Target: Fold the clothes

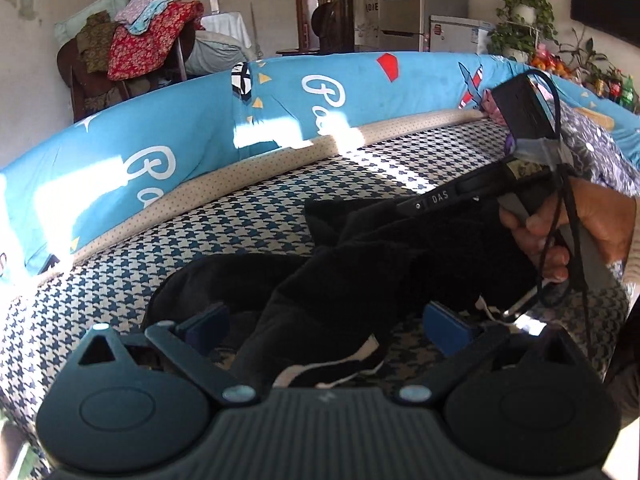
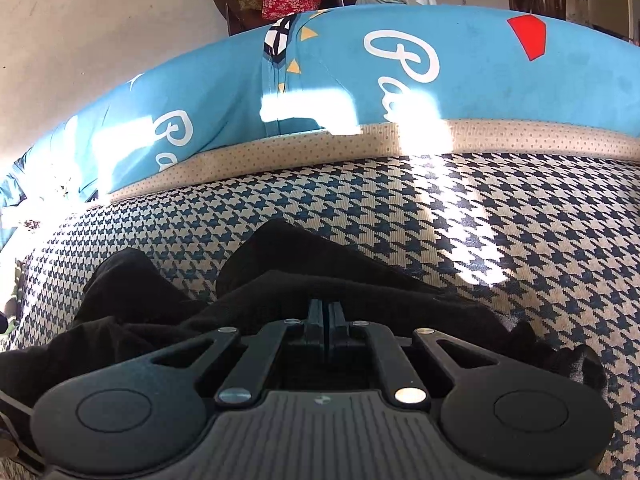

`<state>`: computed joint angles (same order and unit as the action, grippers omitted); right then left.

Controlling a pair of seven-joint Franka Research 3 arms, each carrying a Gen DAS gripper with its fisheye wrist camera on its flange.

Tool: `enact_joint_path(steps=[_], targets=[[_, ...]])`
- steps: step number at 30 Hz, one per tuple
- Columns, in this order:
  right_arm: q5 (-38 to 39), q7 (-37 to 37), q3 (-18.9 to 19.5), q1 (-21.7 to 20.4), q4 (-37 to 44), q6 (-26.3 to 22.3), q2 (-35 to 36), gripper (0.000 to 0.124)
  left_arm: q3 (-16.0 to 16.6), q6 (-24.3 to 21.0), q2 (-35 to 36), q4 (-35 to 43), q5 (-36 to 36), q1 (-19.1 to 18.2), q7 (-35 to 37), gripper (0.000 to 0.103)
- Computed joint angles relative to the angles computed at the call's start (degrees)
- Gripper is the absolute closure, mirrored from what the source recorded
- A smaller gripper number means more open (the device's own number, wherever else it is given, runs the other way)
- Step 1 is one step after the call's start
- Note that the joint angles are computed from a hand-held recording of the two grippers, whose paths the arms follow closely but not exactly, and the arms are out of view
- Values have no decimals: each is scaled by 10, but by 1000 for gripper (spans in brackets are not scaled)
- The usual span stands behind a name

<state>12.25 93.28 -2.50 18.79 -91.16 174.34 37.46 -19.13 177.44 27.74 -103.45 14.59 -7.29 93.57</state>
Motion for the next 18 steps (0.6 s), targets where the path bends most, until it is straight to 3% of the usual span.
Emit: enact_joint_path(steps=[5, 9, 13, 16, 18], targets=[[5, -38, 32, -24, -43, 7, -33, 116, 38, 2, -20, -25, 30, -28, -8, 0], [13, -72, 45, -32, -83, 19, -61, 105, 142, -10, -23, -21, 84, -111, -81, 0], [19, -111, 64, -45, -120, 23, -87, 91, 243, -63, -1, 14, 180, -197, -177, 0], [43, -167, 115, -87, -147, 29, -105, 78, 269, -90, 14, 36, 234, -220, -227, 0], [78, -226, 179, -140, -161, 24, -115, 65, 270, -98, 17, 41, 258, -221, -253, 0]])
